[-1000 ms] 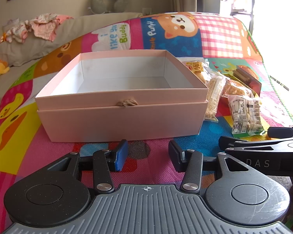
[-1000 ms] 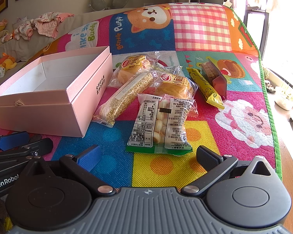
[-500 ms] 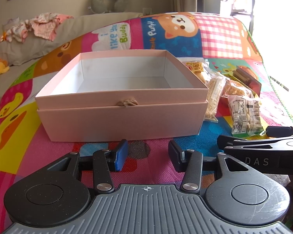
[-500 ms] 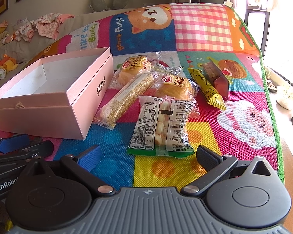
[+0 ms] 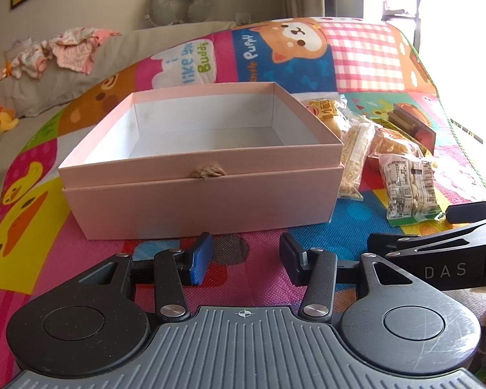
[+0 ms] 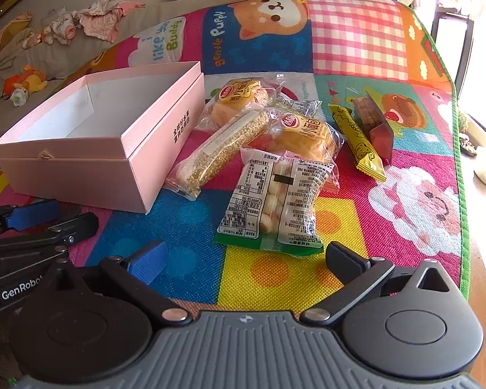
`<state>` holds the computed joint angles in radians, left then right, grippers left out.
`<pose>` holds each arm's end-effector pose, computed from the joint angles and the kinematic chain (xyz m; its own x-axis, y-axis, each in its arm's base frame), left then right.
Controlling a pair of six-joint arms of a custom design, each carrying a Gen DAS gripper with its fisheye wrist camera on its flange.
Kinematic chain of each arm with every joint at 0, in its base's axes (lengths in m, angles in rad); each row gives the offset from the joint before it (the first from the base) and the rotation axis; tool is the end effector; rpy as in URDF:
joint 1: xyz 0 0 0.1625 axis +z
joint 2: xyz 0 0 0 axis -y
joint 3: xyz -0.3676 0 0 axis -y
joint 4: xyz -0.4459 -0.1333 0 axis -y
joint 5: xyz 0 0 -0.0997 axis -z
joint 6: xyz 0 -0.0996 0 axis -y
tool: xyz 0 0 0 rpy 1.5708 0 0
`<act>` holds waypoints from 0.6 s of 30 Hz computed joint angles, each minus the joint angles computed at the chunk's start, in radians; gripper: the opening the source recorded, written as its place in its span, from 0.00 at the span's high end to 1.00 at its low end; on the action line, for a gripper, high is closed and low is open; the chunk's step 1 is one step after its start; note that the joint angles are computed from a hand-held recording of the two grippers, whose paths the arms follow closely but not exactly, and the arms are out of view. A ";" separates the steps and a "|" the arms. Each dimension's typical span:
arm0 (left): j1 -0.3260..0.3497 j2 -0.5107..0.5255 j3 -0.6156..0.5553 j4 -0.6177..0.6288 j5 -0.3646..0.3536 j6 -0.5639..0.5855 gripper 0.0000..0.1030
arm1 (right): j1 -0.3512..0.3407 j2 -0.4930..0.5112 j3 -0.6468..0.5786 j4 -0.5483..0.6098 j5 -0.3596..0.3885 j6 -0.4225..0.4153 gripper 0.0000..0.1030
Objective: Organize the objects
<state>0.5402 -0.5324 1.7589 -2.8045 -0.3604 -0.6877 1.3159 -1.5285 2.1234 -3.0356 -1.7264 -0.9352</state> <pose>-0.3699 -0.4860 -0.1050 -0.6890 -0.0954 -0.7185 0.5439 0.5872 -0.5995 -0.0182 -0.5371 0.2926 -0.6807 -0.2863 0.6744 -0.6487 0.6632 -0.3733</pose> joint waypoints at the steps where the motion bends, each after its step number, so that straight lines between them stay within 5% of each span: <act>1: 0.000 0.000 0.000 -0.001 -0.001 0.000 0.49 | 0.005 0.003 -0.004 0.003 -0.012 0.005 0.00; 9: 0.002 -0.002 0.002 -0.015 -0.005 0.008 0.49 | 0.016 0.002 -0.012 0.024 -0.039 0.024 0.00; 13: 0.002 -0.022 0.001 0.036 -0.027 -0.006 0.52 | 0.041 -0.011 -0.046 0.137 -0.088 0.081 0.00; 15: 0.003 -0.058 0.012 0.068 -0.074 -0.022 0.54 | 0.042 -0.043 -0.065 0.238 -0.065 0.147 0.00; 18: -0.015 -0.118 0.036 0.098 -0.109 -0.001 0.54 | 0.051 -0.084 -0.063 0.243 -0.024 0.155 0.00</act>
